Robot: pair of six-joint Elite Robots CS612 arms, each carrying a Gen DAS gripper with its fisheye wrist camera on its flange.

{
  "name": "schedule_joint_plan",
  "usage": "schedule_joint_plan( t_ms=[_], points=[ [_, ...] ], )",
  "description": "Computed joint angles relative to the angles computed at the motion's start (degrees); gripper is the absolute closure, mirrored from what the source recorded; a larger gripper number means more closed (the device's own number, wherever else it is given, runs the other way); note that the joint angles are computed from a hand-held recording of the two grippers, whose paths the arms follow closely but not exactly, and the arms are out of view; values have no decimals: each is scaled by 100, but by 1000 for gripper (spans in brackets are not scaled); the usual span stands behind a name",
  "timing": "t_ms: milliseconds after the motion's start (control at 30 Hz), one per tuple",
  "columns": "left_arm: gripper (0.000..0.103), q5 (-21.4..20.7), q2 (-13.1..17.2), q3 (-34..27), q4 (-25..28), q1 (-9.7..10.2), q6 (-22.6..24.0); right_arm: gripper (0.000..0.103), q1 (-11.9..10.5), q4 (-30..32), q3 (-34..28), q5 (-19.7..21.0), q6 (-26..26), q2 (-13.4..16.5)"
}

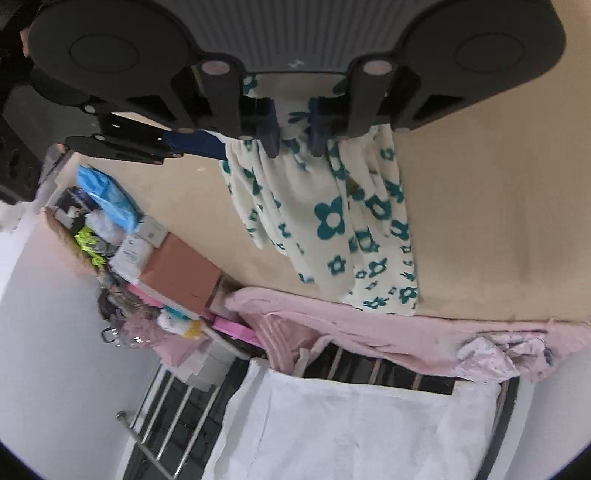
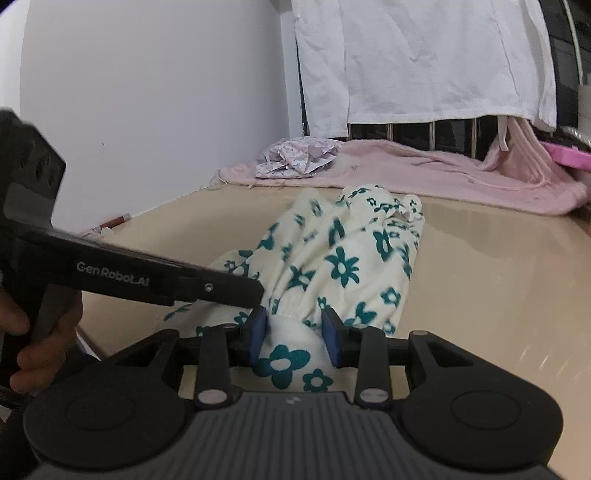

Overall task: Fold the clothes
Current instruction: 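Grasp the strip end with the right gripper while the left gripper grasps beside it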

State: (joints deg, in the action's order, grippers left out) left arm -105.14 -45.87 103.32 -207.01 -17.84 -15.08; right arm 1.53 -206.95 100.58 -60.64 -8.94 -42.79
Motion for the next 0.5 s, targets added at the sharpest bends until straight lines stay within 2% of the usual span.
schedule_joint_plan(
  t_ms=[133, 233, 267, 300, 333, 367, 433, 467, 500],
  points=[
    [84, -590, -37, 88, 49, 113, -117, 69, -184, -196, 129, 557, 363, 38],
    [80, -726, -177, 167, 164, 134, 118, 67, -303, -28, 318, 878, 456, -118],
    [71, -557, -190, 182, -49, 110, 218, 66, -336, -54, 371, 923, 487, -181],
    [58, -394, -193, 179, -248, 88, 300, 66, -355, -152, 394, 919, 563, -214],
    [51, -240, -160, 116, -386, 71, 282, 66, -349, -356, 371, 835, 703, -200],
    [51, -123, -141, 37, -411, 61, 263, 66, -343, -553, 347, 746, 837, -187],
    [67, -177, -111, -183, 58, 63, 65, 66, -320, -812, 278, 597, 1028, -157],
    [81, -151, -99, -256, 346, 55, 5, 66, -285, -666, 216, 587, 956, -136],
    [88, -114, -86, -324, 617, 45, -49, 66, -242, -454, 171, 552, 807, -122]
  ],
)
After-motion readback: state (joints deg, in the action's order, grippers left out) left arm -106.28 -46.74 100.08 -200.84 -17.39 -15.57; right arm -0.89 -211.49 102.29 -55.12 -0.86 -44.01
